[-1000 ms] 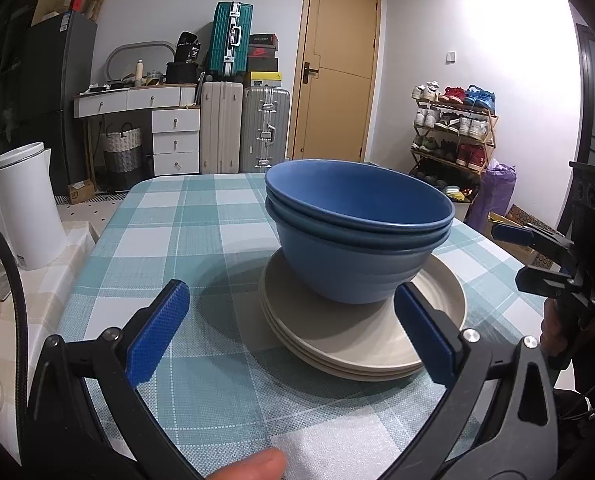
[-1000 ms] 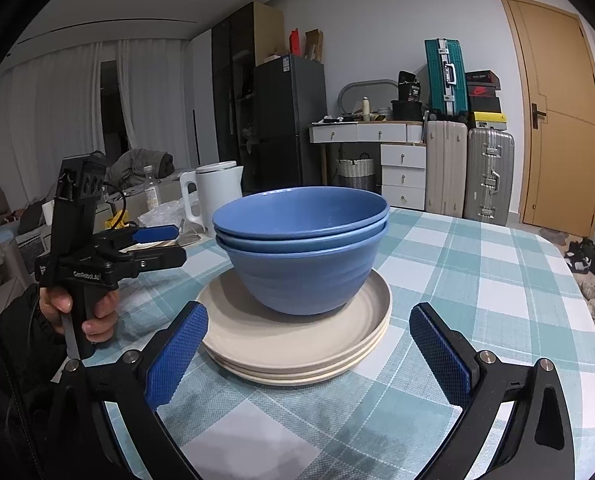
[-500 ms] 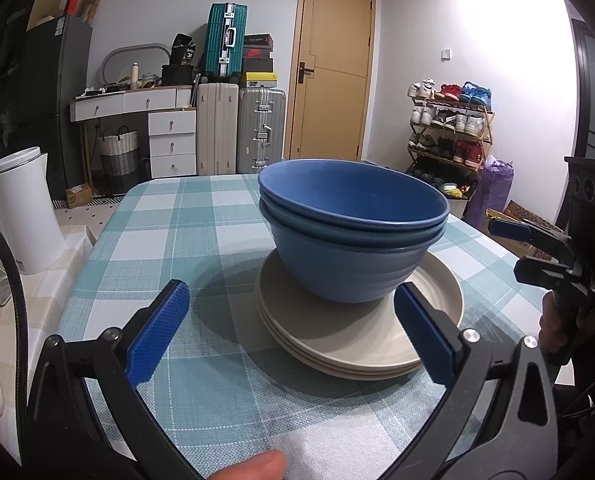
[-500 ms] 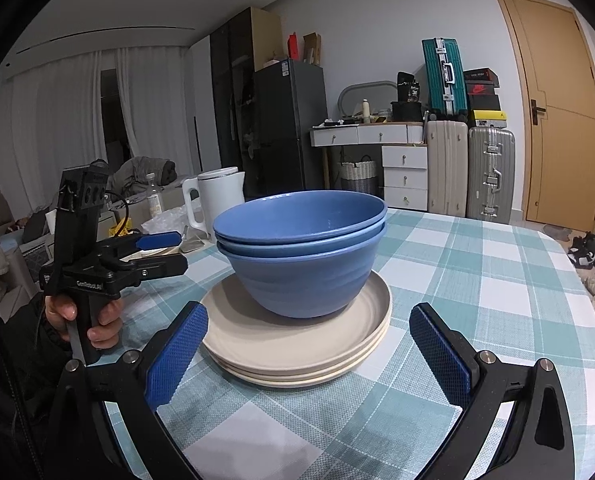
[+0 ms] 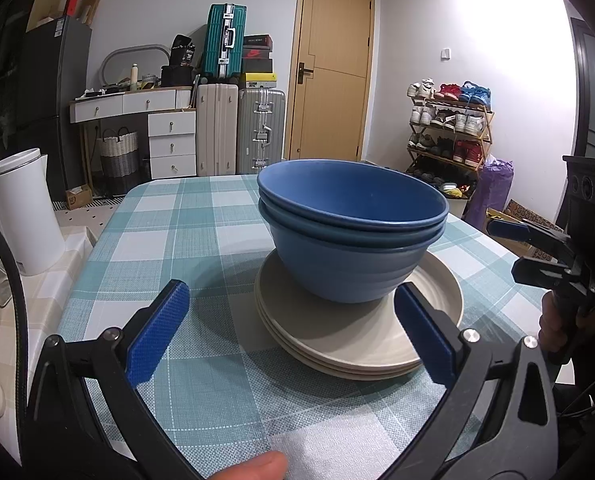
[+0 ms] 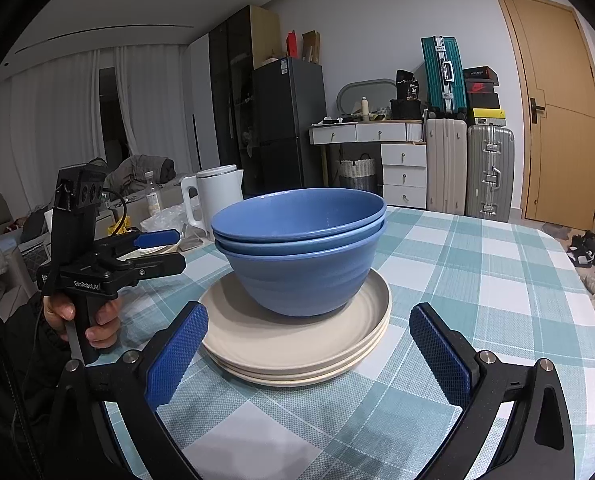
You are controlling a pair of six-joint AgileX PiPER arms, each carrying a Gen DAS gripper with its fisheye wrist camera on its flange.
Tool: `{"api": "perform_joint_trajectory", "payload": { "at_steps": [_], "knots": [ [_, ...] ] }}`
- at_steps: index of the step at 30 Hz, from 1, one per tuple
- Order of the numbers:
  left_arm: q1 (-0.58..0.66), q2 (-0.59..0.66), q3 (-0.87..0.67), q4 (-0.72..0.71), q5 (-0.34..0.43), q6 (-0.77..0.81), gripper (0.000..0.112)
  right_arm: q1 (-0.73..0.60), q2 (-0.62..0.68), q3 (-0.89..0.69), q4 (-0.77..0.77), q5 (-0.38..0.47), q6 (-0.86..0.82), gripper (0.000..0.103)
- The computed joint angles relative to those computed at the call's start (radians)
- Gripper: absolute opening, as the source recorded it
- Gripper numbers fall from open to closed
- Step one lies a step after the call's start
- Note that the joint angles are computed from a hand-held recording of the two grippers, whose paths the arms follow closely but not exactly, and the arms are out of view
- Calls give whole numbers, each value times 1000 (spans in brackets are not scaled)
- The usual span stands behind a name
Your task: Organize plates and bowls
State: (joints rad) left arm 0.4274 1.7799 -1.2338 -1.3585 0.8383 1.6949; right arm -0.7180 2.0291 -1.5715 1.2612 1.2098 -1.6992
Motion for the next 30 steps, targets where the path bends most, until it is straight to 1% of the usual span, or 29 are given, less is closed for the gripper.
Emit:
{"api": "perform_joint_trajectory", "payload": {
  "at_steps": [30],
  "knots": [
    [-1,2,2,-5,-3,11,102,0,8,-5,-5,3,-2,103]
  ]
}}
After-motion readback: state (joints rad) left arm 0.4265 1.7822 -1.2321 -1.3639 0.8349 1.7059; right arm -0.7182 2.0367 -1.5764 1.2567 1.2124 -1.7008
